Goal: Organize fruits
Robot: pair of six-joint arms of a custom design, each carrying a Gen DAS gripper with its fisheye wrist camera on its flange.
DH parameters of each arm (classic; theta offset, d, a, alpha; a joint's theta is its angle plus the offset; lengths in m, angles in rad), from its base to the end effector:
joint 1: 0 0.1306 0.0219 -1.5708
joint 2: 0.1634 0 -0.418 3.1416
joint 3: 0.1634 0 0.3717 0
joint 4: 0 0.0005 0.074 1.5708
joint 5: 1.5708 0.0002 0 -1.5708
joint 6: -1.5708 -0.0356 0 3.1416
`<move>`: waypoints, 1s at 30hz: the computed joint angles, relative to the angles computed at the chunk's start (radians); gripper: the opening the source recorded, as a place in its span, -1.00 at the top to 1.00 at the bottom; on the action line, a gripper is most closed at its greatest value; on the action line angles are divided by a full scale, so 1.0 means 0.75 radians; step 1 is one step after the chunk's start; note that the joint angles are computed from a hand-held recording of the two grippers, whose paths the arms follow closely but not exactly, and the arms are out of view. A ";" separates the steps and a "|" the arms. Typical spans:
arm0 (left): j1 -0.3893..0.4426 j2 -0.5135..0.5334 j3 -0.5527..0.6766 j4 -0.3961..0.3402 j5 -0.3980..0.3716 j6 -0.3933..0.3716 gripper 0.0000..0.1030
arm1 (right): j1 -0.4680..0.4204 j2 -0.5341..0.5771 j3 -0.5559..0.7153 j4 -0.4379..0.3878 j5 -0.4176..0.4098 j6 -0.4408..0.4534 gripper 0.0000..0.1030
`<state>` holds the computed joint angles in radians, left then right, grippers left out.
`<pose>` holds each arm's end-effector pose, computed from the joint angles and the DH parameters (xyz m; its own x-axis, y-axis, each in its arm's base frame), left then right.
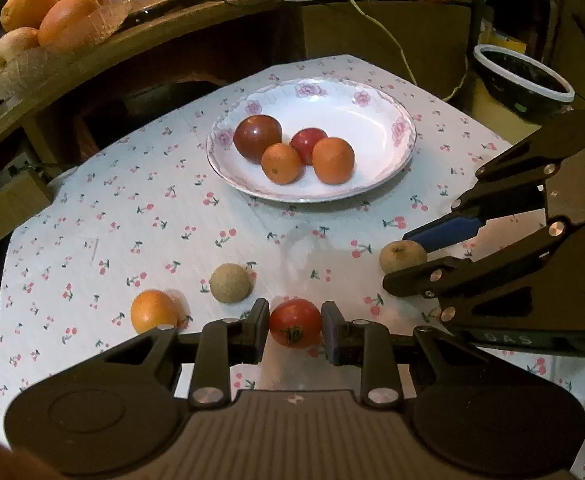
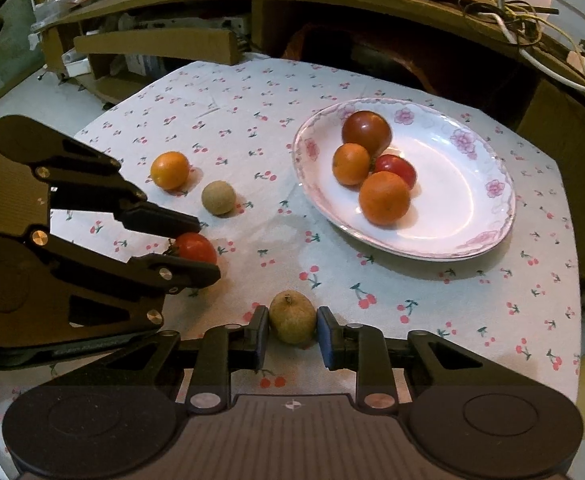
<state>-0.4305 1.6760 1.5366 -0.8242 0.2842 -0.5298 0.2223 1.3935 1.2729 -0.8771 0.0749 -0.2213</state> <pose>0.5068 -0.2443 0.3930 -0.3681 0.7028 -0.6087 0.8483 0.5219 0.0896 0.4341 0.0949 0.4117 -0.8391 0.0347 -0.5428 0.0040 0.9983 0.0577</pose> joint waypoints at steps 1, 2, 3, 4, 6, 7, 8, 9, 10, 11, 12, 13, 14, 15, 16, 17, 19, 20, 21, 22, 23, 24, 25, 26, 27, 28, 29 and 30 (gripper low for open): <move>-0.001 0.001 0.003 0.003 0.000 0.002 0.34 | -0.002 -0.003 0.000 0.003 0.004 -0.003 0.48; -0.002 0.001 0.006 0.009 0.001 0.004 0.34 | -0.004 -0.005 0.000 0.005 0.008 -0.004 0.48; -0.002 0.002 0.010 0.013 0.003 0.009 0.34 | -0.006 -0.007 0.000 0.008 0.011 -0.004 0.48; -0.003 0.001 0.011 0.020 0.003 0.011 0.34 | -0.008 -0.009 0.000 0.010 0.012 -0.005 0.48; -0.003 0.001 0.011 0.035 0.000 0.013 0.34 | -0.013 -0.013 0.000 0.015 0.015 -0.007 0.48; -0.004 0.000 0.012 0.040 -0.001 0.015 0.34 | -0.015 -0.014 0.000 0.018 0.018 -0.008 0.48; -0.005 0.000 0.013 0.043 -0.001 0.017 0.34 | -0.018 -0.015 0.000 0.021 0.020 -0.008 0.48; -0.005 0.001 0.014 0.048 0.000 0.017 0.34 | -0.021 -0.018 -0.001 0.024 0.022 -0.009 0.48; -0.007 0.003 0.016 0.049 0.000 0.018 0.34 | -0.023 -0.019 -0.001 0.026 0.024 -0.011 0.48; -0.009 0.003 0.017 0.054 0.000 0.019 0.34 | -0.024 -0.021 -0.001 0.028 0.028 -0.012 0.48; -0.010 0.004 0.018 0.056 0.001 0.020 0.34 | -0.026 -0.023 -0.002 0.031 0.031 -0.011 0.48; -0.012 0.005 0.020 0.058 0.000 0.021 0.34 | -0.027 -0.023 -0.001 0.034 0.035 -0.011 0.48; -0.014 0.005 0.021 0.061 0.001 0.023 0.34 | -0.027 -0.025 -0.001 0.038 0.040 -0.010 0.48; -0.016 0.006 0.025 0.063 0.001 0.026 0.34 | -0.029 -0.026 0.000 0.042 0.045 -0.009 0.48; -0.017 0.007 0.028 0.066 0.001 0.029 0.34 | -0.031 -0.027 0.001 0.046 0.050 -0.010 0.48; -0.019 0.010 0.033 0.068 0.001 0.032 0.34 | -0.034 -0.029 0.002 0.051 0.056 -0.010 0.48; -0.025 0.016 0.048 0.074 -0.001 0.044 0.34 | -0.042 -0.033 0.003 0.061 0.068 -0.013 0.49; -0.028 0.019 0.057 0.075 -0.004 0.046 0.34 | -0.047 -0.034 0.005 0.066 0.075 -0.015 0.48; -0.032 0.023 0.065 0.078 -0.004 0.053 0.34 | -0.052 -0.035 0.007 0.070 0.082 -0.018 0.49; -0.036 0.026 0.072 0.082 -0.007 0.055 0.34 | -0.056 -0.036 0.008 0.074 0.088 -0.021 0.49; -0.041 0.030 0.080 0.084 -0.009 0.058 0.34 | -0.062 -0.036 0.009 0.079 0.095 -0.024 0.48; -0.045 0.034 0.090 0.086 -0.009 0.064 0.34 | -0.067 -0.036 0.009 0.083 0.101 -0.027 0.48; -0.049 0.040 0.099 0.090 -0.011 0.072 0.34 | -0.071 -0.036 0.009 0.086 0.108 -0.030 0.48; -0.054 0.044 0.105 0.094 -0.013 0.076 0.34 | -0.076 -0.035 0.009 0.088 0.113 -0.033 0.49; -0.060 0.048 0.111 0.104 -0.020 0.080 0.34 | -0.082 -0.033 0.009 0.089 0.118 -0.034 0.48; -0.063 0.053 0.116 0.110 -0.026 0.081 0.34 | -0.086 -0.032 0.009 0.091 0.123 -0.036 0.48; -0.068 0.059 0.124 0.114 -0.031 0.083 0.34 | -0.090 -0.030 0.009 0.093 0.128 -0.038 0.48; -0.072 0.066 0.134 0.116 -0.036 0.088 0.34 | -0.094 -0.028 0.009 0.096 0.133 -0.038 0.49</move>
<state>-0.4844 1.7258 1.6371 -0.7375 0.2570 -0.4638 0.1514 1.3724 1.2799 -0.8050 0.1749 -0.2501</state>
